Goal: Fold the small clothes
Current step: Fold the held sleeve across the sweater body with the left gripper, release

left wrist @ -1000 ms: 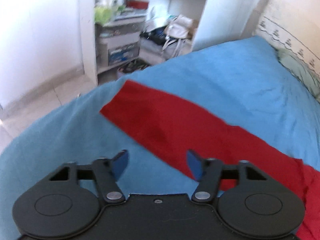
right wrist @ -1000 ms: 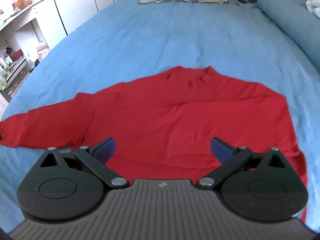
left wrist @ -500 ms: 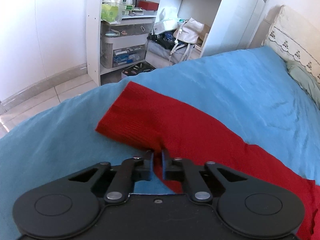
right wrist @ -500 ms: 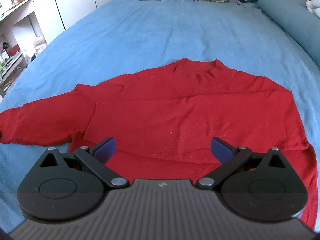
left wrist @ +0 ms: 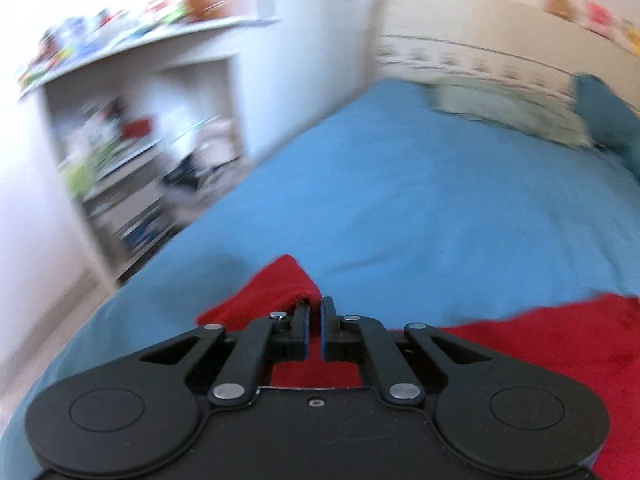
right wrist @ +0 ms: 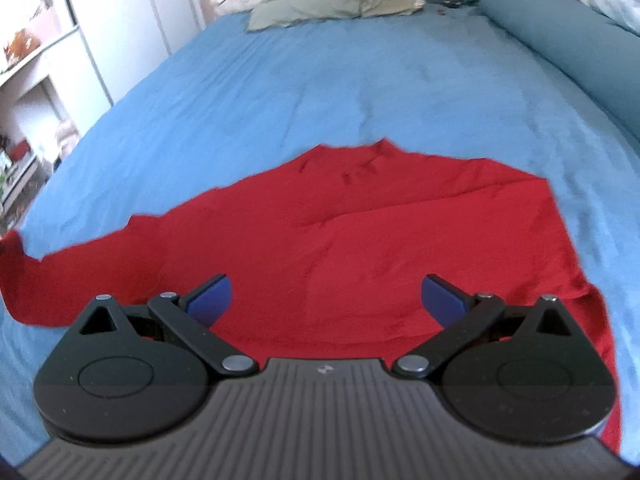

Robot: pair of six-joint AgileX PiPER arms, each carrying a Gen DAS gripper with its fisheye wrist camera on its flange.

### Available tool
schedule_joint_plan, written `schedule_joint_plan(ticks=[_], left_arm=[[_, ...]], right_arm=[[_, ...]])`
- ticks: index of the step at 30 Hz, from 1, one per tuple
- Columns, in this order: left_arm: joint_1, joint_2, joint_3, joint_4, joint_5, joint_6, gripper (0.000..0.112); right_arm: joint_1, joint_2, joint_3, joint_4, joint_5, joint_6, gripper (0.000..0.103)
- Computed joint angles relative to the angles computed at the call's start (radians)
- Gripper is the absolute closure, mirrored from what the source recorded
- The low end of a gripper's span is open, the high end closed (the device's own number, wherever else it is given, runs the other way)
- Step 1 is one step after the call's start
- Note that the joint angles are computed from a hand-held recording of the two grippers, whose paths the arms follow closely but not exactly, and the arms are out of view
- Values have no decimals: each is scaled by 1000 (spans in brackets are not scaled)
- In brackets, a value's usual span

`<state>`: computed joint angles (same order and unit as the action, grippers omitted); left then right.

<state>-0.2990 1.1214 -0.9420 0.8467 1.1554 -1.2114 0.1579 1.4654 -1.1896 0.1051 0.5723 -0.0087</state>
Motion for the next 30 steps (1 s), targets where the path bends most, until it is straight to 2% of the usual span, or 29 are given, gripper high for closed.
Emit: schedule_joint_plan(ticks=[4,8,14,16,18,21,22,23,25,27,30], left_arm=[[-225,198,-192,26,26,-72,108],[-383,431,-389,30,-46,-135,108],[-458,809,-668,-89,-207,-129,108],[-465,920,-746,-144,-232,-84,108],[-464,1001,-812,-202,-219,-44,107],[-463,1035,-824,-200,-226,-47,106],[-464,1032,-823,-203,-227,-41,102],[-462,1029,-828,-215,-229,-27,94],[-454,960,-743,-227,-274,-16,62],[-473,889,-678,-212,-244,-30,49],[-491,774,-554,-192,-188,-57,46]], right_arm=[[-143,-18,-22,155,29,-176,0],[-301,-14,-56,291,85,-361,0],[-539,57,-114,439,164,-646,0],[-598,96,-136,476,198,-720,0],[-636,123,-145,492,211,-768,0],[-671,150,-153,523,232,-813,0],[-680,159,-161,539,247,-827,0],[-681,163,-165,550,257,-836,0],[-671,166,-175,564,269,-854,0],[-648,175,-193,566,278,-863,0],[-584,190,-210,558,284,-883,0]])
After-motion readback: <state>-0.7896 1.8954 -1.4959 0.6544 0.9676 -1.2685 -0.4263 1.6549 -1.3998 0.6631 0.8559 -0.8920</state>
